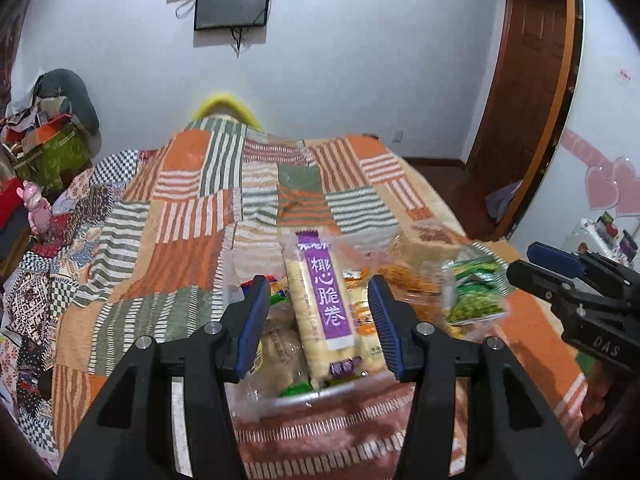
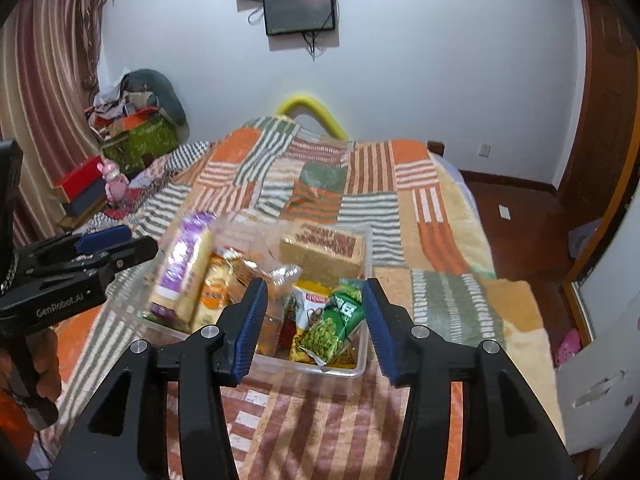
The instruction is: Organize snacks
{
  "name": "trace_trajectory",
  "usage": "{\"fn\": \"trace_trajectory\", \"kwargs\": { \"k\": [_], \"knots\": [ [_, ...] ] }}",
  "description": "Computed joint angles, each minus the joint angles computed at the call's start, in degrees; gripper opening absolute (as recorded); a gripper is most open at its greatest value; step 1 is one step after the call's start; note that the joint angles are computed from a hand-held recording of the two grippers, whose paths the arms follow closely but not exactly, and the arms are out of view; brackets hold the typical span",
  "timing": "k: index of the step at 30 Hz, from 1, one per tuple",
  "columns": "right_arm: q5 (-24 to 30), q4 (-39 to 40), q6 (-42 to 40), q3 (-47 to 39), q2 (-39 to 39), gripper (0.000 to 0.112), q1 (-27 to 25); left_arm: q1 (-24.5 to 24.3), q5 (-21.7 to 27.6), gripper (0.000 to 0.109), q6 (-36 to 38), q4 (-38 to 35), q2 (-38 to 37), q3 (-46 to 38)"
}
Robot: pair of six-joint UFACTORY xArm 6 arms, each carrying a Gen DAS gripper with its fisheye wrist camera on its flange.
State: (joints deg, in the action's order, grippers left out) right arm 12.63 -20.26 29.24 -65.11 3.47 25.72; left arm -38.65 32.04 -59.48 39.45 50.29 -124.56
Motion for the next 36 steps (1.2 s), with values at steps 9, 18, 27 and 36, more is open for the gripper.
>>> {"fn": "trace_trajectory", "kwargs": {
  "k": [9, 18, 27, 36],
  "knots": [
    [-2.04, -12.32, 10.82, 5.18, -11.11, 0.054, 1.0, -3.17, -2.26, 0.051, -19.78, 21.7, -18.69, 20.54],
    [-3.78, -28.43, 26.57, 9.56, -20.46, 0.064, 2.09, -9.29, 4.05, 0.062, -36.44, 39.57, -31.72, 32.22],
    [-2.86, -41.81, 38.67, 12.08, -25.2, 0.08, 4.1, -13.9, 10.06, 0.087, -43.24, 44.74, -37.34, 38.66],
    [0.43, -54.49, 51.62, 11.54, -26.29, 0.103, 5.68, -16.2, 13.62, 0.1, -45.78, 47.09, -38.91, 41.15]
  ]
}}
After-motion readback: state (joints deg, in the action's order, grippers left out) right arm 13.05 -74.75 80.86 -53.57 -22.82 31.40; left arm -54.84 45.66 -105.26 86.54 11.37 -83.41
